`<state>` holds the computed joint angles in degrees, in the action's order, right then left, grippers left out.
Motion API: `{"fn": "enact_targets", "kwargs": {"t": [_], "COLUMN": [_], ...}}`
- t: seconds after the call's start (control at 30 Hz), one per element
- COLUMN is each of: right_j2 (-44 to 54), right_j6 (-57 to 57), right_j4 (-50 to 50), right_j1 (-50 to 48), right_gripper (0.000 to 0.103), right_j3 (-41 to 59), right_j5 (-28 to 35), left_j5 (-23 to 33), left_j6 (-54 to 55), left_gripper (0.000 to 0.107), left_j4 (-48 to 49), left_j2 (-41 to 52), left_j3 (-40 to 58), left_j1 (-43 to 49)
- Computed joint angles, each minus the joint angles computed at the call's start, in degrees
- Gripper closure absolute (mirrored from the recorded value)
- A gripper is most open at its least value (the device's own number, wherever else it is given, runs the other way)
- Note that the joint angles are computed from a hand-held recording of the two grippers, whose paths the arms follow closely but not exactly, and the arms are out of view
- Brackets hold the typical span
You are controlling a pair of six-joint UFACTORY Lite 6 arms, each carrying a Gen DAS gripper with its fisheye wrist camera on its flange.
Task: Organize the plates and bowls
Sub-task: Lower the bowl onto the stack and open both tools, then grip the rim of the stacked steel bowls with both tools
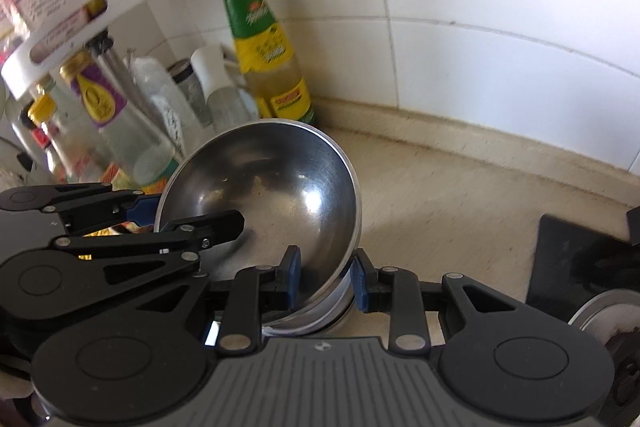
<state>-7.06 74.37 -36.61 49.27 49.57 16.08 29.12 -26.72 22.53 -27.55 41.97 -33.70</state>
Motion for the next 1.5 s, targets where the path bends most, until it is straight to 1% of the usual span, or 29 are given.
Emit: {"fn": "enact_targets", "kwargs": {"t": [0.1, 0.23, 0.33, 0.5, 0.6, 0.63, 0.7, 0.77, 0.9, 1.0, 1.07, 1.27, 1.3, 1.5], "right_j2": [2.5, 5.2, 6.9, 8.9, 10.6, 11.1, 11.7, 10.9, 8.4, 6.9, 6.0, 4.1, 4.1, 4.8], "right_j6": [2.1, 2.6, 4.9, 3.2, -1.4, -0.2, 5.9, 10.4, 11.6, 13.9, 15.3, 17.6, 17.7, 17.0], "right_j4": [-1.4, -1.1, -3.1, -1.2, 2.6, 1.2, -5.7, -10.2, -11.8, -14.8, -16.4, -18.7, -18.7, -17.9], "right_j1": [1.2, 2.1, 2.5, 2.6, 2.2, 2.4, 3.4, 3.8, 3.0, 4.0, 4.8, 4.7, 4.5, 2.4], "right_gripper": [0.067, 0.067, 0.067, 0.067, 0.066, 0.066, 0.066, 0.063, 0.062, 0.062, 0.062, 0.061, 0.061, 0.061], "right_j3": [0.7, 1.2, 1.7, 3.0, 4.7, 5.1, 5.5, 5.1, 3.3, 2.2, 1.7, -0.3, -0.5, -0.7], "right_j5": [-0.7, -1.5, -1.7, -1.7, -1.1, -0.7, 1.3, 2.9, 3.0, 5.1, 6.4, 6.2, 5.8, 3.9], "left_j5": [-0.4, -1.6, -2.8, -4.6, -4.8, -5.0, -5.8, -6.9, -7.5, -7.2, -6.9, -6.5, -6.4, -5.3], "left_j6": [2.5, 4.3, 5.2, 8.4, 10.5, 11.3, 13.9, 15.0, 17.1, 18.5, 17.1, 11.0, 11.1, 13.5], "left_gripper": [0.068, 0.068, 0.069, 0.069, 0.069, 0.069, 0.069, 0.065, 0.065, 0.065, 0.064, 0.058, 0.055, 0.049], "left_j4": [-2.5, -3.9, -4.2, -7.2, -8.8, -9.3, -11.4, -12.0, -13.3, -14.0, -12.7, -7.1, -7.1, -8.6], "left_j2": [-1.7, -2.6, -2.8, -2.0, -2.0, -1.5, -0.3, 0.7, 0.9, -0.4, -1.8, -5.1, -5.7, -8.0], "left_j3": [-2.8, -5.9, -7.8, -9.3, -9.7, -9.6, -9.5, -9.7, -10.0, -10.4, -11.0, -12.4, -12.6, -13.5], "left_j1": [1.9, 3.9, 5.1, 7.3, 8.5, 8.9, 9.8, 10.9, 12.8, 12.8, 11.6, 7.7, 7.6, 7.1]}}
